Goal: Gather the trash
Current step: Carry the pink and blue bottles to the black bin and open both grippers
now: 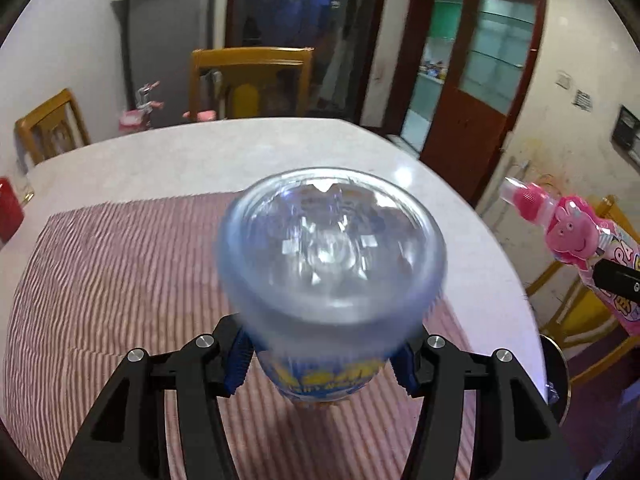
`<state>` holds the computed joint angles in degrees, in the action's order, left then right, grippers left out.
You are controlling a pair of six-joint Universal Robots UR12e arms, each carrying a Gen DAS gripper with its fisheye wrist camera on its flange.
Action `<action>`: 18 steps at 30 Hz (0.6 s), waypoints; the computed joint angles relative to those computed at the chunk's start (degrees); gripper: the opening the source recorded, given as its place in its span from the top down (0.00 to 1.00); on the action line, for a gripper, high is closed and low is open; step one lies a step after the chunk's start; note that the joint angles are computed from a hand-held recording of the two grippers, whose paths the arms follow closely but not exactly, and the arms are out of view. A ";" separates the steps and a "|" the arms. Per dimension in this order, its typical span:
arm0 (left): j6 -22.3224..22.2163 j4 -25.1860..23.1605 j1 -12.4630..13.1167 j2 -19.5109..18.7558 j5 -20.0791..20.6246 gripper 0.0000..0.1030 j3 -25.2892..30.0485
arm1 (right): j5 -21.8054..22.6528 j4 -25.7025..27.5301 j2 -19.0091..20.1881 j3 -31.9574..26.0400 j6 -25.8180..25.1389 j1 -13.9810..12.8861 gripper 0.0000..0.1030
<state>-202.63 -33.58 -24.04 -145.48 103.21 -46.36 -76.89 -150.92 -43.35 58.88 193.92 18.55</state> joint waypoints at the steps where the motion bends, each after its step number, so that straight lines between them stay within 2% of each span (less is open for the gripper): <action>1: 0.75 0.31 -0.30 -0.19 -0.58 0.46 0.56 | -1.67 -1.34 -1.35 2.49 1.30 -0.38 0.49; 4: 2.80 0.84 -1.12 -0.98 -2.01 0.46 2.48 | -7.29 -3.57 -5.04 9.72 6.14 -1.66 0.49; 5: 3.11 0.94 -1.38 -1.18 -2.38 0.46 2.92 | -10.23 -3.30 -6.27 12.29 8.17 -2.12 0.49; 8: 4.34 1.04 -2.07 -1.70 -3.44 0.46 4.30 | -14.40 -2.44 -8.57 17.95 13.74 -3.42 0.49; 11: 5.68 1.16 -2.50 -1.98 -4.06 0.46 5.31 | -15.17 -2.07 -9.79 22.23 18.66 -4.66 0.49; 14: 6.40 1.52 -2.96 -2.08 -4.88 0.46 6.03 | -15.09 -0.31 -9.67 23.86 21.29 -5.17 0.49; 18: 7.89 1.85 -3.87 -2.22 -5.77 0.46 6.81 | -14.91 4.68 -7.57 22.49 22.23 -5.26 0.49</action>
